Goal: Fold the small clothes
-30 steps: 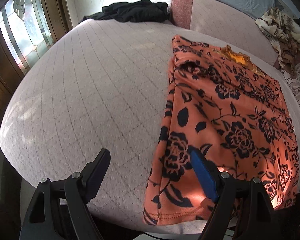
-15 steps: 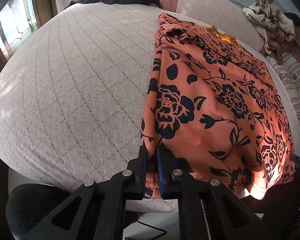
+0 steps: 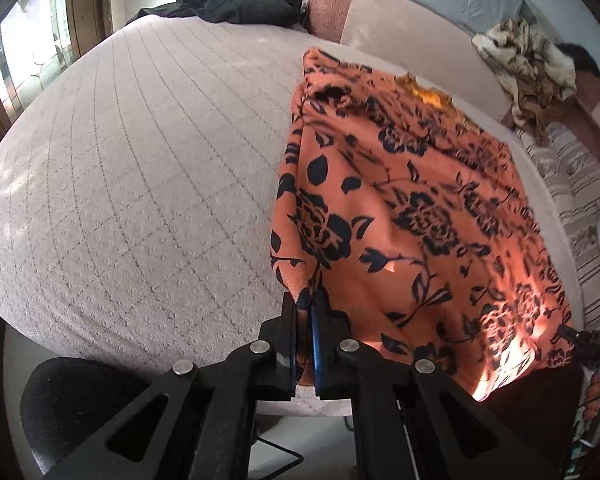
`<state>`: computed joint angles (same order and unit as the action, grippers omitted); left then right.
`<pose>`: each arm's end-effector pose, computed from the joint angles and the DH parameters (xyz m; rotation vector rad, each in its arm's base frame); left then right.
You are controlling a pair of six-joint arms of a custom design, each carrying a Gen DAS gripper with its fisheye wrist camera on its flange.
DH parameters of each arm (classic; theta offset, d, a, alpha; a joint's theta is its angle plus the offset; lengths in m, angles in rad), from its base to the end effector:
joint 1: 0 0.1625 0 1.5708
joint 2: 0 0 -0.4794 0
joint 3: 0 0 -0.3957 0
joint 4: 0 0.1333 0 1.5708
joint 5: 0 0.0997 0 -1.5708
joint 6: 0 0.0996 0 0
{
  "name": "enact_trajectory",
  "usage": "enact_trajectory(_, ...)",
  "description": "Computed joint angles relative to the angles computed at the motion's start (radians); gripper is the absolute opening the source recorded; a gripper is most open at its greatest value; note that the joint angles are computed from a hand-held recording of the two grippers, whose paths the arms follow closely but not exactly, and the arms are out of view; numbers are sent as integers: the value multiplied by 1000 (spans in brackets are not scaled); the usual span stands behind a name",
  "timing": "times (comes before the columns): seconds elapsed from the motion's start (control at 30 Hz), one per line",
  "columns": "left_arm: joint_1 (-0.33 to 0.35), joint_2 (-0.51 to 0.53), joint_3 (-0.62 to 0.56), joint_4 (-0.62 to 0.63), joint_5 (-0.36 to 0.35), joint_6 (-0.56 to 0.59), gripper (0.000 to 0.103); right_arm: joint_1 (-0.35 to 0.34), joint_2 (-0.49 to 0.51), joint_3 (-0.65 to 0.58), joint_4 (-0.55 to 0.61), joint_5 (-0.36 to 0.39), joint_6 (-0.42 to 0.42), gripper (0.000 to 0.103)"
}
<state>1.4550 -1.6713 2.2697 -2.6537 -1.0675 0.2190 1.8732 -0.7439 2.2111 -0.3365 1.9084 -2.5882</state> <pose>0.1330 -0.4259 0.3858 0.2657 2.5468 -0.5967 0.1981 -0.2981 -0.0339 -0.4746 -2.8754 0.7986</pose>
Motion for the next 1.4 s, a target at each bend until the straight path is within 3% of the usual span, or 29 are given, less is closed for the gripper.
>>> enact_trajectory(0.13,28,33,-37,14,27,6,6,-4,-54,42,-79,-24,-10,6)
enact_trajectory(0.2,66,79,-55,73,67,-32,6,-54,-21,39,-81,-67,-6,6)
enact_trajectory(0.23,78,79,-49,51,53,-13,6,-81,-7,45,-93,-97,1,6)
enact_trajectory(0.4,40,55,-72,49,12,-7,6,-87,-45,45,-114,-153,-26,6)
enact_trajectory(0.57,-5,120,-179,59,-47,-26,6,-99,-105,-12,-94,-233,-63,6)
enact_trajectory(0.73,-53,312,-409,-15,-98,-12,6,-149,-165,-188,5,-312,-156,6)
enact_trajectory(0.87,-53,544,-618,-73,-18,-5,12,-225,-134,-373,62,-340,-148,10)
enact_trajectory(0.93,-32,653,-729,14,65,-61,34,-263,-69,-484,143,-300,-137,27)
enact_trajectory(0.97,-21,687,-761,35,95,-81,38,-262,-40,-524,176,-218,-134,60)
enact_trajectory(1.0,-12,705,-774,25,110,-73,38,-262,-21,-536,182,-169,-129,73)
enact_trajectory(1.07,-7,700,-748,-76,139,-36,40,-261,-28,-475,97,-169,-146,73)
enact_trajectory(1.1,-6,681,-717,-146,130,-12,48,-246,-39,-436,55,-141,-167,73)
enact_trajectory(1.2,-13,589,-588,-318,93,23,58,-184,-74,-308,-67,-77,-225,73)
enact_trajectory(1.3,-14,484,-443,-313,11,-14,59,-136,-54,-237,-100,-72,-180,73)
enact_trajectory(1.4,-9,459,-334,-310,-25,-105,63,-145,0,-231,-112,-97,-99,73)
